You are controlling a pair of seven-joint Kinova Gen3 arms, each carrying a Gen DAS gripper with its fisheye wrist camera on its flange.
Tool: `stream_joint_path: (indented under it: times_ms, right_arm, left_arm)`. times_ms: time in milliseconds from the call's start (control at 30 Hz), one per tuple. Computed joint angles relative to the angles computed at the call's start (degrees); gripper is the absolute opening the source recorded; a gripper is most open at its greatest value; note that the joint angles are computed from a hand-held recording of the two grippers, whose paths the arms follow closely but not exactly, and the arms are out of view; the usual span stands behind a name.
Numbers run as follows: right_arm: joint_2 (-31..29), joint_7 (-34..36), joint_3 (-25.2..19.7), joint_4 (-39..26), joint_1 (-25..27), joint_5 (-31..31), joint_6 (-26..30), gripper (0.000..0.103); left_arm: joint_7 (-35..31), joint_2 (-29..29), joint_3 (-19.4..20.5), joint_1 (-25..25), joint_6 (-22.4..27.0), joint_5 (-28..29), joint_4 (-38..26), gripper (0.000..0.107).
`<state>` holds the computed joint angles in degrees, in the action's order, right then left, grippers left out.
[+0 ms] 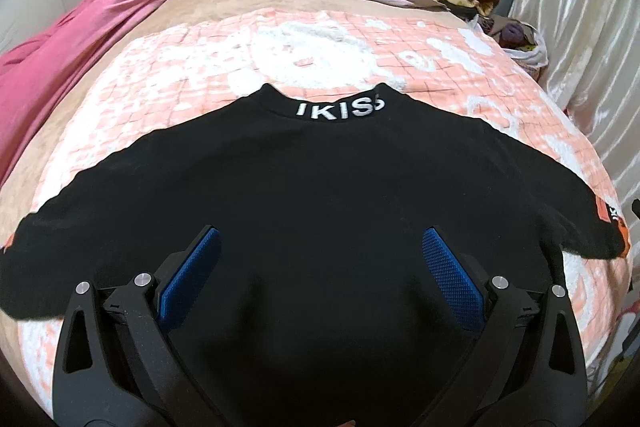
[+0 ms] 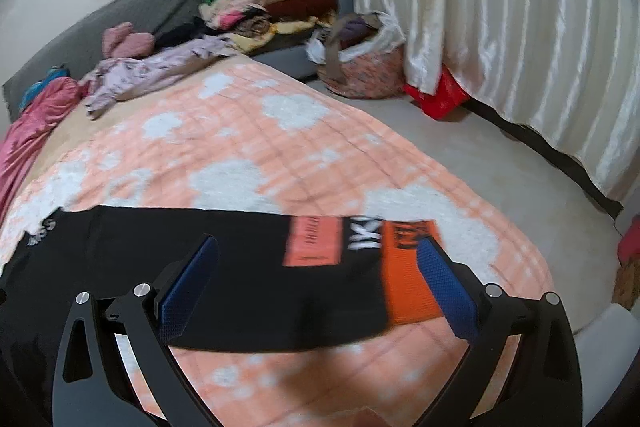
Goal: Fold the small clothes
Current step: 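Move the right tool to the orange-cuffed sleeve end and grasp the cuff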
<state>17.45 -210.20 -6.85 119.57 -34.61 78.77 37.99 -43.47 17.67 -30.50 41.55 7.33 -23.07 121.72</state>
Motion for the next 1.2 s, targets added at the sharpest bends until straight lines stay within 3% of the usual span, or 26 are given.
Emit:
stream_joint_path:
  times_ms: [167, 267, 333, 467, 567, 667, 733, 833, 967, 1033, 1200]
  right_arm:
    - [0.2, -0.7, 1.0, 2.2, 1.8, -0.5, -0.2, 0.098]
    - [0.2, -1.2, 1.2, 3.3, 3.1, 0.0, -1.4, 0.098]
    - [0.5, -0.6, 1.5, 3.3, 4.6, 0.1, -3.2, 0.098]
    - [1.2, -0.3, 2.6, 2.8, 7.2, -1.6, -6.6, 0.079]
    - [2.4, 4.1, 3.8, 1.4, 8.2, -4.8, -7.9, 0.074]
    - [4.1, 8.1, 5.1, 0.4, 10.2, -7.9, -12.6, 0.068]
    - [4.6, 7.9, 6.7, 0.3, 9.1, -8.1, -13.7, 0.067]
    - [3.9, 9.5, 8.4, 0.8, 8.3, -7.9, -17.1, 0.04]
    - [2.9, 9.6, 10.2, 1.2, 6.5, -8.3, -19.7, 0.016]
    - [2.1, 8.5, 11.6, 1.4, 3.6, -7.4, -19.0, 0.014]
    - [-0.3, 8.8, 8.0, 0.4, 1.9, -7.2, -14.7, 0.013]
  left_arm:
    - [-2.7, 2.3, 0.7, -1.1, -2.4, 0.6, -0.4, 0.095]
    - [-6.1, 3.5, 3.7, -4.4, -3.5, 3.1, -0.9, 0.095]
    - [-7.0, 4.4, 3.0, -4.0, -4.0, 4.7, -1.3, 0.095]
    - [-9.2, 4.9, 3.6, -5.4, -4.9, 8.3, -1.4, 0.095]
    - [-11.6, 4.5, 5.8, -7.8, -6.2, 10.4, -0.9, 0.095]
    - [-14.1, 5.4, 4.2, -6.2, -6.5, 11.9, -1.0, 0.095]
    - [-15.9, 5.5, 5.4, -7.3, -6.9, 12.9, -0.8, 0.095]
    - [-18.3, 5.4, 7.2, -8.9, -7.5, 14.7, -0.5, 0.095]
    - [-21.6, 4.5, 11.1, -12.6, -8.5, 16.7, 0.2, 0.095]
    - [-23.1, 3.9, 12.1, -13.8, -9.4, 17.8, 0.9, 0.095]
    - [-26.6, 2.8, 16.2, -18.2, -10.3, 20.3, 1.9, 0.095]
